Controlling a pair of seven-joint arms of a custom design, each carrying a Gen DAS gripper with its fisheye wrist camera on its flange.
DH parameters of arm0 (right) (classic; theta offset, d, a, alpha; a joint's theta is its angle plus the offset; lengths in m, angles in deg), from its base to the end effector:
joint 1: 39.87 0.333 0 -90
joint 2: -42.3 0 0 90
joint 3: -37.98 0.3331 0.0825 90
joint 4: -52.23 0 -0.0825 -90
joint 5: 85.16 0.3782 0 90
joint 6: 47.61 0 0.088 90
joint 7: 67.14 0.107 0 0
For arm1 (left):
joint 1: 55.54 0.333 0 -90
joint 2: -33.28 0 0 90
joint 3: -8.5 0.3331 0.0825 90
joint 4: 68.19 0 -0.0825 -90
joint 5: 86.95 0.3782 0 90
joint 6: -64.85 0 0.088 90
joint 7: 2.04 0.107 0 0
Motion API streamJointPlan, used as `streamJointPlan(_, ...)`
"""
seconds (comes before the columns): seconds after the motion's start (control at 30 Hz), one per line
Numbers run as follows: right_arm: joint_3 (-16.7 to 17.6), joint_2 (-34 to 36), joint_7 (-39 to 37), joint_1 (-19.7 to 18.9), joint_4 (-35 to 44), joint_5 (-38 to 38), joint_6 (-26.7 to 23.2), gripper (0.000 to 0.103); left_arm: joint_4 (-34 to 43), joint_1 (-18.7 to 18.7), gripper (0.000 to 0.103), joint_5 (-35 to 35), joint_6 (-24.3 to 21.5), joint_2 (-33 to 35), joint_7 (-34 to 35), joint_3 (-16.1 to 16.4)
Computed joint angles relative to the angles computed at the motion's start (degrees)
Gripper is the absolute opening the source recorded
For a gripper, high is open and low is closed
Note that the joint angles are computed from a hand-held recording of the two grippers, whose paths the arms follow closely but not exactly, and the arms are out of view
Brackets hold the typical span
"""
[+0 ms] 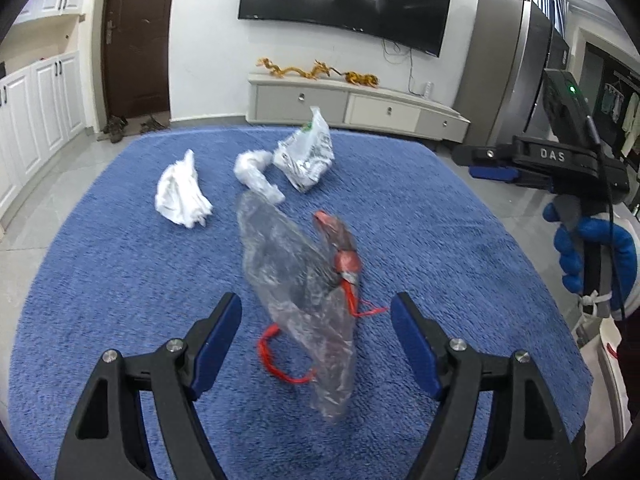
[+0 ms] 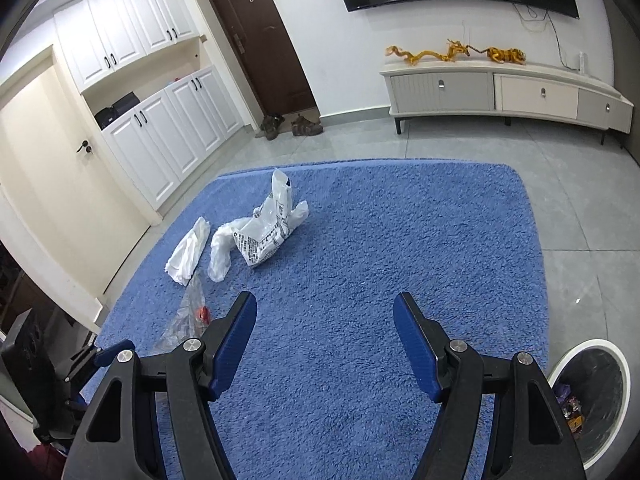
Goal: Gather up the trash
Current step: 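Move both open tools back over the remaining bags and tissues on the rug, then grasp the clear red-handled bag with the left tool while the right tool grasps the white printed bag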
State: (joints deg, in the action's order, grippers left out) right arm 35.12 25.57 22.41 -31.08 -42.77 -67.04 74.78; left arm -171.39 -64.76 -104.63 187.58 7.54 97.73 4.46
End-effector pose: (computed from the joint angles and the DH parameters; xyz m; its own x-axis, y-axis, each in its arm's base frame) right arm 0.4707 0.0564 0.8199 0.1683 -0.9348 -0.3129 -0.7368 0.0916 -0.6699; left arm 0.4022 -0.1203 0.8197 -0.3968 -0.9062 0.1463 -0.6664 0.1747 -0.7249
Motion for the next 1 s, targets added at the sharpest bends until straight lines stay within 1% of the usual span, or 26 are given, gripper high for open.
streamJointPlan(0.13, 0.1, 0.9, -0.4, 0.2, 0.2, 0.5, 0.0, 0.07, 0.6, -0.4, 0.075, -0.3, -2.0, 1.4, 0.5, 0.1)
streamJointPlan(0.23, 0.1, 1.6, -0.7, 0.4, 0.4, 1.1, -0.1, 0.07, 1.3, -0.3, 0.068, -0.3, -2.9, 2.4, 1.0, -0.2)
streamJointPlan(0.3, 0.2, 2.3, -1.0, 0.5, 0.6, 1.6, -0.1, 0.07, 2.1, -0.1, 0.06, -0.2, -4.1, 3.3, 1.0, -0.3)
streamJointPlan(0.43, 0.3, 4.0, -1.6, 0.8, 1.4, 3.0, 0.2, 0.07, 3.7, 0.3, 0.051, 0.1, -6.1, 4.9, 1.0, -0.7)
streamJointPlan(0.5, 0.5, 5.1, -1.9, 0.9, 2.1, 3.7, 0.3, 0.07, 4.5, 0.5, 0.039, 0.2, -6.8, 5.7, 1.0, -0.9)
streamJointPlan(0.57, 0.6, 6.6, -2.2, 1.0, 3.4, 4.5, 0.2, 0.07, 4.7, 0.7, 0.035, 0.7, -6.7, 6.1, 1.1, -1.3)
streamJointPlan(0.63, 0.8, 8.2, -2.5, 1.1, 4.7, 5.5, 0.2, 0.07, 4.6, 0.8, 0.028, 1.0, -6.2, 6.2, 1.6, -1.5)
streamJointPlan(0.67, 0.9, 9.2, -2.6, 1.1, 5.6, 6.1, 0.2, 0.07, 4.5, 0.8, 0.019, 0.8, -6.1, 6.2, 1.7, -1.4)
streamJointPlan(0.7, 1.1, 10.2, -2.5, 1.1, 6.6, 6.5, 0.2, 0.07, 4.3, 0.8, 0.014, 0.5, -5.9, 6.2, 1.7, -1.3)
streamJointPlan(0.83, 1.9, 14.1, -2.4, 0.8, 10.5, 7.2, 0.1, 0.07, 3.9, 1.0, 0.006, -2.0, -5.6, 6.1, 1.5, -0.3)
streamJointPlan(0.9, 2.4, 16.2, -1.9, 0.7, 12.5, 7.4, -0.1, 0.069, 3.6, 1.1, 0.004, -2.9, -5.4, 6.0, 1.4, 0.0)
streamJointPlan(1.0, 3.1, 19.7, -0.9, 0.4, 15.6, 7.8, -0.6, 0.064, 3.0, 1.3, 0.004, -2.8, -4.7, 5.2, 1.3, -0.2)
